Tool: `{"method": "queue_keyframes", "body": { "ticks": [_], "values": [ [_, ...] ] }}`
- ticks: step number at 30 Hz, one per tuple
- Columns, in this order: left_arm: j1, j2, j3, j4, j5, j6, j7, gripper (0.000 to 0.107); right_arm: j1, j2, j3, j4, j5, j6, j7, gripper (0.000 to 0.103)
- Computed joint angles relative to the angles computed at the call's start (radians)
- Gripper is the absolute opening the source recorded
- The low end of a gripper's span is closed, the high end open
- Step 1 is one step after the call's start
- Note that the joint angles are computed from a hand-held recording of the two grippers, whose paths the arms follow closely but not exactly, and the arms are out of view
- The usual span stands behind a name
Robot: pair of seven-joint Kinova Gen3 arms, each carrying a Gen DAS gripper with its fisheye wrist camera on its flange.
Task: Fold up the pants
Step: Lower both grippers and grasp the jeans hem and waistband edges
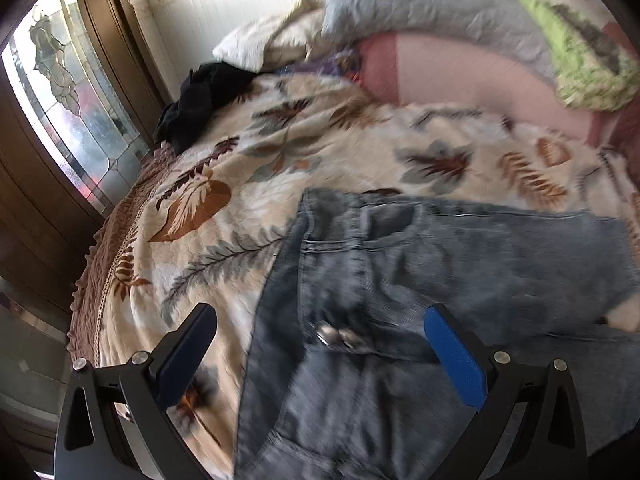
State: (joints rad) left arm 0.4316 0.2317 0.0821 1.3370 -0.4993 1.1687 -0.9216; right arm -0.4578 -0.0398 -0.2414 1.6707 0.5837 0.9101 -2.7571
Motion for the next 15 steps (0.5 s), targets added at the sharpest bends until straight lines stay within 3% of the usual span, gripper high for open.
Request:
{"method": "queue_keyframes", "body": {
  "ticks": [2, 4, 9, 12, 15],
  "values": [
    [-0.069, 0.064, 0.018, -0.068, 0.060, 0.033, -0.077, 0.103, 0.057, 0.049, 0.067, -0.017, -0.081, -0.081, 0.081, 0.102],
    [-0.074, 0.122, -0.019, -0.126, 0.090, 0.048, -0.127, 0.103, 0.111, 0.105, 0.124, -0.039, -0.161, -0.147, 0.163, 0.099],
    [-0.126, 0.269, -0.045, -0.317, 0.188, 0.099, -0.227, 0.103, 0.296, 0.277, 0.121, -0.150, -0.357, -0.186, 0.340, 0.086],
    [-0.160, 0.363, -0.048, -0.448, 0.270, 0.133, -0.256, 0.103, 0.273, 0.350, 0.214, -0.203, -0.453, -0.191, 0.413, 0.080],
    [-0.168, 0.452, -0.065, -0.583, 0.314, 0.196, -0.258, 0.103, 0.304, 0.418, 0.220, -0.258, -0.518, -0.182, 0.475, 0.076]
  ]
}}
